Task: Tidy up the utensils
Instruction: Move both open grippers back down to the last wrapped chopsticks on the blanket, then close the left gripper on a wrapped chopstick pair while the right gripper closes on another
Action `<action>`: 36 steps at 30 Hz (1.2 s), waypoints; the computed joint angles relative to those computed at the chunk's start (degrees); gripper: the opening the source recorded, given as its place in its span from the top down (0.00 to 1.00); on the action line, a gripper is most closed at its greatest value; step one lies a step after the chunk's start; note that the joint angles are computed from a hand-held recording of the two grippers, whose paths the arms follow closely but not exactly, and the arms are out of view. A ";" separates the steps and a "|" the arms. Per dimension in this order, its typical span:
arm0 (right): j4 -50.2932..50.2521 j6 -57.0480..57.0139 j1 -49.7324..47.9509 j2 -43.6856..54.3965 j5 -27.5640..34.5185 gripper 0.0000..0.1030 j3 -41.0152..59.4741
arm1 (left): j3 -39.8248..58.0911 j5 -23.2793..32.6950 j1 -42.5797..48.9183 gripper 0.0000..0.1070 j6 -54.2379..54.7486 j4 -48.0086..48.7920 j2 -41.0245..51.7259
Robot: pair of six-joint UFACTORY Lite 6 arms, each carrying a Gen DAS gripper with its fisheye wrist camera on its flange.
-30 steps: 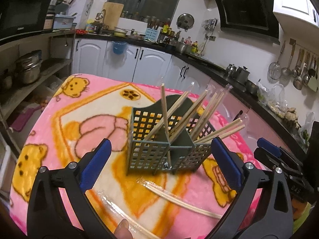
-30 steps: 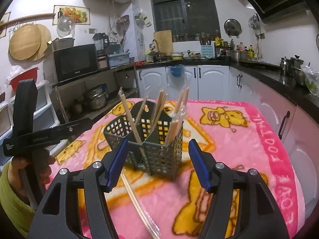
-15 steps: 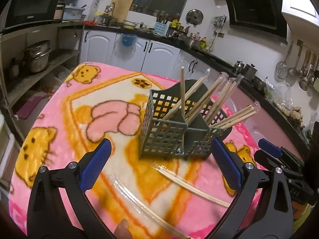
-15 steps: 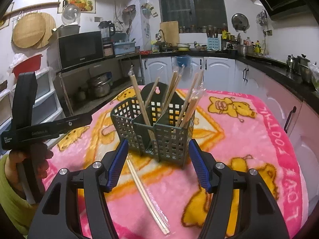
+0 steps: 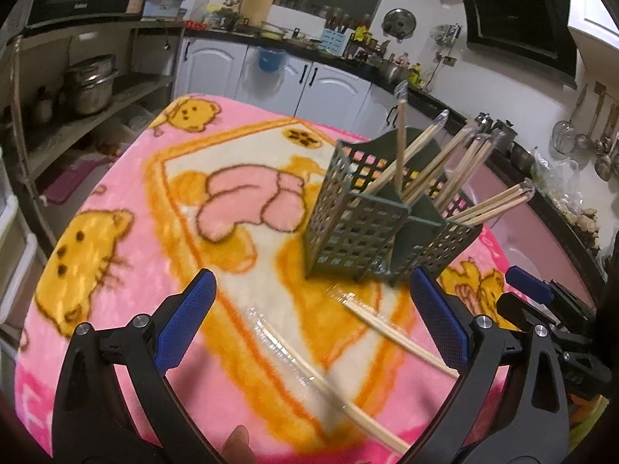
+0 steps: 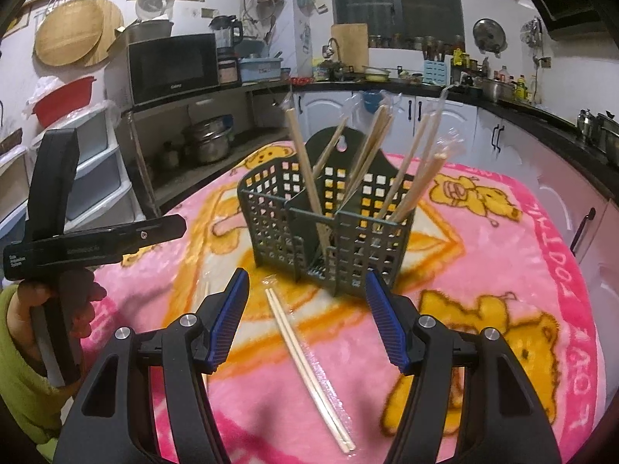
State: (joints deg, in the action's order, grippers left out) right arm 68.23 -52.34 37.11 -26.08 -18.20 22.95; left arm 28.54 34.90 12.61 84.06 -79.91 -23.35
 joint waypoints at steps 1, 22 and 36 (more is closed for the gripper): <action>-0.23 0.25 0.12 0.48 0.01 0.41 0.22 | -0.18 0.06 0.42 0.14 0.53 -0.10 0.54; -27.60 23.66 -3.15 22.55 3.10 0.41 10.17 | 0.31 -3.28 0.29 0.34 7.68 -5.09 12.57; -27.10 18.16 -5.24 40.55 9.37 0.46 25.22 | 6.01 -4.54 -1.59 0.60 4.55 -4.02 23.48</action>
State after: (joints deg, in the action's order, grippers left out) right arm 41.12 -34.18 31.87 14.47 -8.83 48.17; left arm 34.54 30.36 11.02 88.61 -83.92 0.13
